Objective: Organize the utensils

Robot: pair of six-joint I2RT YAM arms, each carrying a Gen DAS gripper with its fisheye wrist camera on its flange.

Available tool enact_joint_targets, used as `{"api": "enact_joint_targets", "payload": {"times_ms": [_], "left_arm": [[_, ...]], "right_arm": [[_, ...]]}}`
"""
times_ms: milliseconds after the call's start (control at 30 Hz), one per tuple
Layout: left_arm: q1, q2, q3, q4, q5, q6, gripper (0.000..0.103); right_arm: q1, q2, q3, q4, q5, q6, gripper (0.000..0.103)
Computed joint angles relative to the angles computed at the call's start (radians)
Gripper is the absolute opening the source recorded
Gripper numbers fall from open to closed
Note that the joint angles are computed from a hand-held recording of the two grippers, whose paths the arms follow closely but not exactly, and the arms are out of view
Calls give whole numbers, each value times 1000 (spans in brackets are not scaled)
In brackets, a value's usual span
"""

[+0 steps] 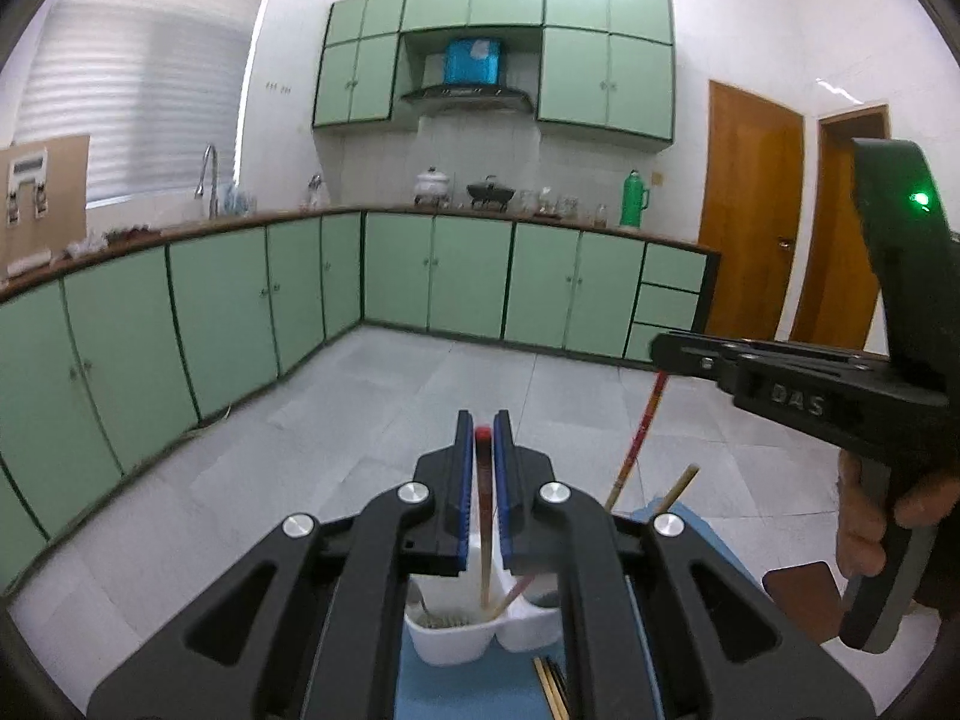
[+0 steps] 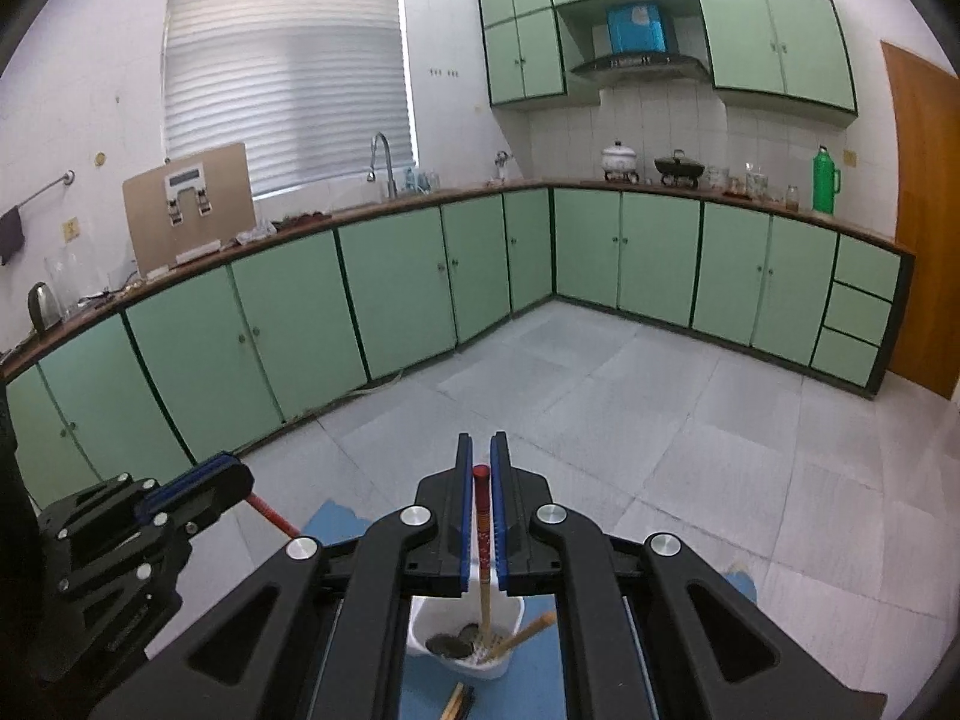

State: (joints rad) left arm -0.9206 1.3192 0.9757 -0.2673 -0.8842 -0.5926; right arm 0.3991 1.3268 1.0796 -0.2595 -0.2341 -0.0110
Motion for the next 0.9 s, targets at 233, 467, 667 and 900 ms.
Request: {"api": "enact_joint_targets", "payload": {"times_ms": [233,467,667,900], "left_arm": [[-114,-47,-28,-81,-122,-92,42],[-378,25,13,-498,-289,-581,67],[-563,215,15,-787,-227,-1109,67],[-655,387,-84,-665,-77,-1273,67]], "right_arm": [[-52,-156,-113,-4,4,-2,45],[-129,-513,-404,-57,-31,-13,77],[-169,-787,-633,-200,-40,-8,79],[-21,-1183,-888,-424,139,96,79]]}}
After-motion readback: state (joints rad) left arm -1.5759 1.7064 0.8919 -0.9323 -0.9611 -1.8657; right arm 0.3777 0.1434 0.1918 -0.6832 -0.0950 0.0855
